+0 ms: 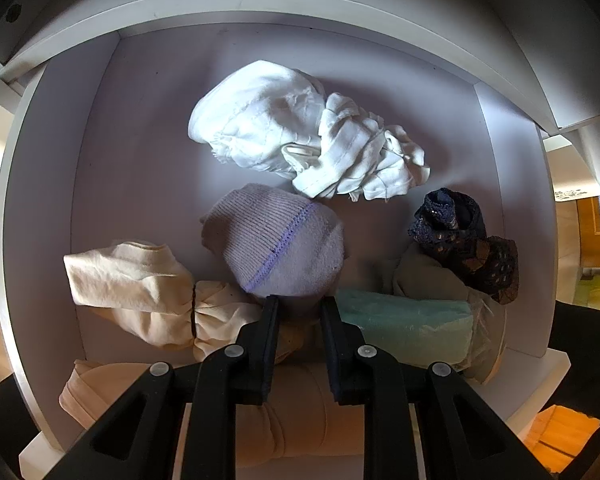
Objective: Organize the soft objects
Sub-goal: 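Open the right gripper to release the pink bundle in the box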
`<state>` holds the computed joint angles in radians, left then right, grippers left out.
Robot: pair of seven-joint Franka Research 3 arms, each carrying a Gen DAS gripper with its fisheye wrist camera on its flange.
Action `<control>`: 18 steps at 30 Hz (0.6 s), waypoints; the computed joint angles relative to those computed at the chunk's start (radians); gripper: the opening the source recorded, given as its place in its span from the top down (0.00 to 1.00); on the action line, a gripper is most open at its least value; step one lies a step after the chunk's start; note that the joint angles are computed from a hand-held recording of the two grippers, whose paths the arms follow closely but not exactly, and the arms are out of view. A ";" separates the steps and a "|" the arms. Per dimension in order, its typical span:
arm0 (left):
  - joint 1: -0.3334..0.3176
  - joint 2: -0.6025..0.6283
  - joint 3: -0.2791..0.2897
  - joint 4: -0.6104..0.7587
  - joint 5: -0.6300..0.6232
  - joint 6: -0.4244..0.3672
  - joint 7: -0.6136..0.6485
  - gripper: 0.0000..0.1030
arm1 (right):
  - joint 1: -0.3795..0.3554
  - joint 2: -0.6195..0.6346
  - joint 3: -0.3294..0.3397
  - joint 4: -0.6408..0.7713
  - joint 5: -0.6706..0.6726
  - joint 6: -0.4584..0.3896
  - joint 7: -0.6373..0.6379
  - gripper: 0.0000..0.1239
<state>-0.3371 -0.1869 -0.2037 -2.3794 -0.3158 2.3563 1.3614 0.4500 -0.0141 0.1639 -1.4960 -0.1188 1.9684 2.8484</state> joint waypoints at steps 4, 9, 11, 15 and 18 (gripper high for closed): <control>0.000 0.001 0.001 0.001 -0.004 0.001 0.001 0.79 | 0.017 0.071 -0.002 0.089 -0.081 -0.068 -0.021 0.80; 0.001 0.001 0.001 -0.001 -0.008 0.004 0.002 0.79 | 0.052 0.118 -0.024 0.155 -0.149 -0.130 -0.058 0.72; 0.001 0.001 0.000 -0.002 -0.007 0.005 0.002 0.79 | 0.049 0.093 -0.032 0.114 -0.135 -0.086 -0.043 0.70; 0.001 0.004 -0.001 0.001 -0.004 0.006 -0.001 0.79 | 0.028 0.029 -0.029 0.028 -0.106 -0.003 -0.056 0.70; 0.000 0.004 -0.001 0.001 -0.006 0.007 -0.002 0.79 | 0.016 -0.015 -0.016 -0.024 -0.114 0.039 -0.104 0.70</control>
